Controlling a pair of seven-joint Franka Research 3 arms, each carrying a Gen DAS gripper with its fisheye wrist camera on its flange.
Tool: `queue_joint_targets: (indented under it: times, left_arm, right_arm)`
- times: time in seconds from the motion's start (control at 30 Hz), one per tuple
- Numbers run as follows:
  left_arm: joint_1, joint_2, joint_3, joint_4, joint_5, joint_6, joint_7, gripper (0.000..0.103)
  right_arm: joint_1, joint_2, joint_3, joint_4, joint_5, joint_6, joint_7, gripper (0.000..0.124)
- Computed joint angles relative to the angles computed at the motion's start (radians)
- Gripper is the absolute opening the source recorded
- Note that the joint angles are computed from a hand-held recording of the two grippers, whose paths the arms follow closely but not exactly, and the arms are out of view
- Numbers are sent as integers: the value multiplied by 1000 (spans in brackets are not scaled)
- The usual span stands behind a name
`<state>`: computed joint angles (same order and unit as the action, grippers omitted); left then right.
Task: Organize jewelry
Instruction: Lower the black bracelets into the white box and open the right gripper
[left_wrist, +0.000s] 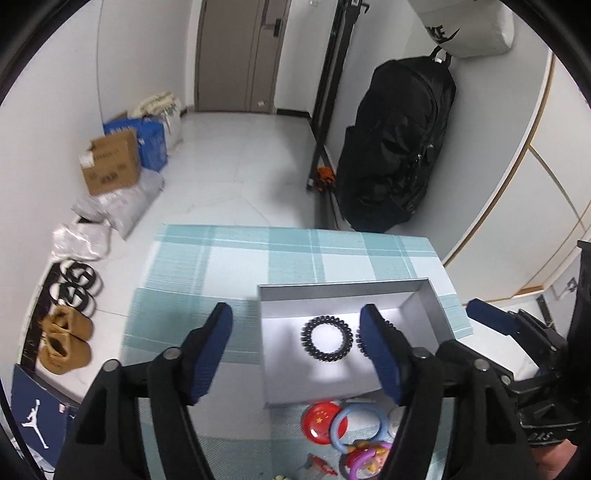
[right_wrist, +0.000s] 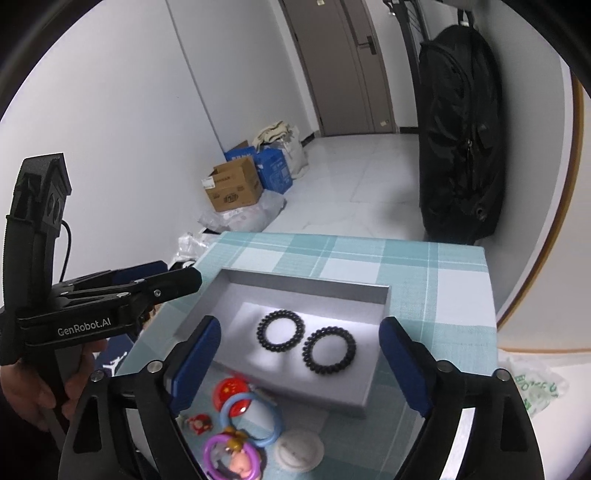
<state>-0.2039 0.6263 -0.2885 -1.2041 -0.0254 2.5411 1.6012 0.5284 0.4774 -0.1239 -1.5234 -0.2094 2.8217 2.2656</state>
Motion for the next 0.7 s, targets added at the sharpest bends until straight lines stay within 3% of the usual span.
queue_joint_targets:
  times: [0.2, 0.33, 0.7]
  left_arm:
    - [6, -77, 10, -130, 25, 103, -6, 73]
    - [13, -122, 13, -205, 44, 150, -18, 82]
    - [58, -189, -8, -329, 23, 183, -16, 83]
  right_arm:
    - [54, -36, -39, -51, -70, 26, 64, 98]
    - [79, -56, -56, -71, -131, 20, 116, 100]
    - [89, -104, -38, -116, -276, -30, 247, 103]
